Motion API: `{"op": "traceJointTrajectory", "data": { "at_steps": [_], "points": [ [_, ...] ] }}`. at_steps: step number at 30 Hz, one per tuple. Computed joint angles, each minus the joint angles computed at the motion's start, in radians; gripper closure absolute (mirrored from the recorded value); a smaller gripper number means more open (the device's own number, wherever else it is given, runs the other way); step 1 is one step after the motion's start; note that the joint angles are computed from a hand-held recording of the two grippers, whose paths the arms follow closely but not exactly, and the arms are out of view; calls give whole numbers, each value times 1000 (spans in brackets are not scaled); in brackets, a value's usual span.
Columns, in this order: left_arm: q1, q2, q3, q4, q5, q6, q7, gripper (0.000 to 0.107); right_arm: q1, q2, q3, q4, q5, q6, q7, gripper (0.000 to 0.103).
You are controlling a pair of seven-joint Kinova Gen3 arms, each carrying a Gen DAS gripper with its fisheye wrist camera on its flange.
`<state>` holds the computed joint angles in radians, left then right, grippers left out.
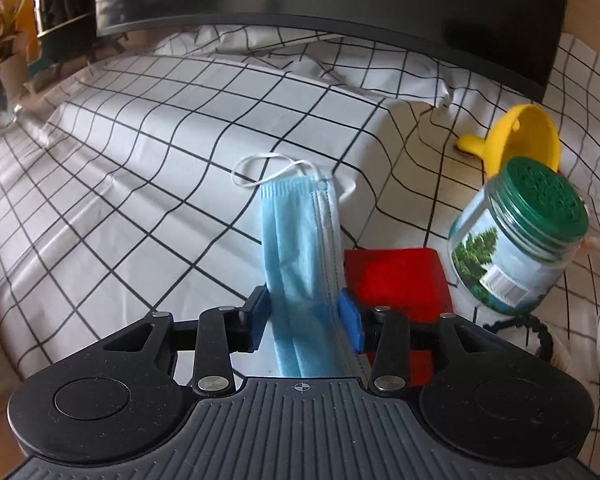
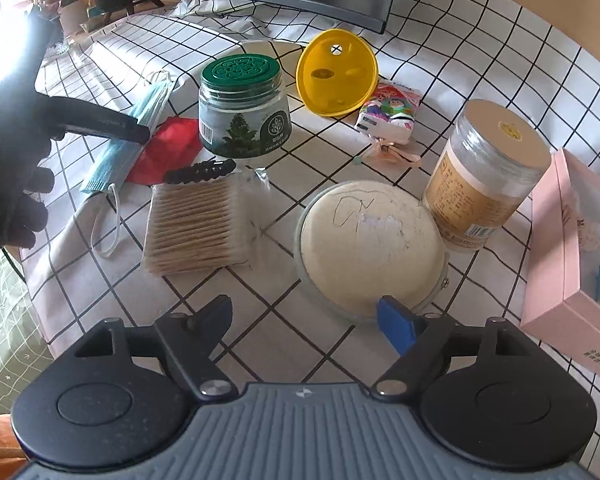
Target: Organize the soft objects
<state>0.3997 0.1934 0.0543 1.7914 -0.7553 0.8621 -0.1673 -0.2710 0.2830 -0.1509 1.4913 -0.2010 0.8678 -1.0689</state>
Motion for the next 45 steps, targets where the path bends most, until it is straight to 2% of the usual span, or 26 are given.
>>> {"op": "traceJointTrajectory", "data": {
  "at_steps": [3,5,6,7,8,10,12,14,17,20,22,24,26,28,30,32,34,36,39,40,42,45],
  "points": [
    [-14,-15,-20,6,39,-34,25,63,1,7,4,-5,-2,20,-12,22],
    [-14,-24,-47,10,75,-63,-10,64,2,8,4,-4,-2,25,-18,22],
    [-20,-33,-52,23,86,-88,-30,71,3,4,4,1,-3,18,-18,22],
    [-45,-48,-42,43,102,-129,-46,88,4,-3,3,9,-5,6,-17,22],
    [-86,-69,-13,66,130,-169,-47,95,7,-11,1,17,-11,-9,-12,22],
    [-119,-108,2,123,142,-243,-1,96,13,-29,-5,35,-28,-50,-1,22],
    [-106,-144,-2,173,96,-277,61,97,20,-40,-18,37,-59,-73,24,22],
    [-103,-178,12,204,39,-273,124,97,21,-42,-33,23,-92,-77,55,22],
    [-127,-252,11,252,22,-280,138,98,-16,-16,-51,-35,-108,-47,63,22],
    [-205,-338,28,297,38,-299,99,98,-79,30,-78,-98,-89,-41,27,22],
    [-270,-388,34,324,76,-323,41,98,-104,68,-126,-132,-45,-64,-29,22],
    [-357,-432,50,359,134,-375,-27,98,-185,105,-99,-158,-6,-95,-111,22],
    [-384,-455,25,382,186,-407,-102,98,-277,143,-27,-183,15,-110,-192,22],
    [-336,-457,-50,390,245,-422,-183,98,-367,172,66,-208,37,-100,-273,22],
    [-249,-435,-142,374,308,-413,-265,98,-408,200,110,-244,62,-57,-355,23],
    [-162,-408,-226,358,369,-403,-346,97,-388,202,80,-242,90,-46,-398,23],
    [-120,-373,-247,339,380,-384,-380,95,-344,192,5,-226,147,-52,-436,23],
    [-135,-353,-193,327,326,-369,-381,95,-328,165,-20,-181,158,-77,-421,23],
    [-195,-316,-60,291,253,-297,-418,92,-323,124,-36,-112,183,-114,-378,23],
    [-208,-303,-38,281,260,-283,-441,91,-322,110,-39,-89,190,-122,-367,23],
    [-211,-284,-47,276,322,-294,-510,89,-315,86,-47,-52,193,-141,-345,23],
    [-253,-275,-21,264,378,-298,-588,88,-300,66,-59,-19,178,-157,-319,23]
  ]
}}
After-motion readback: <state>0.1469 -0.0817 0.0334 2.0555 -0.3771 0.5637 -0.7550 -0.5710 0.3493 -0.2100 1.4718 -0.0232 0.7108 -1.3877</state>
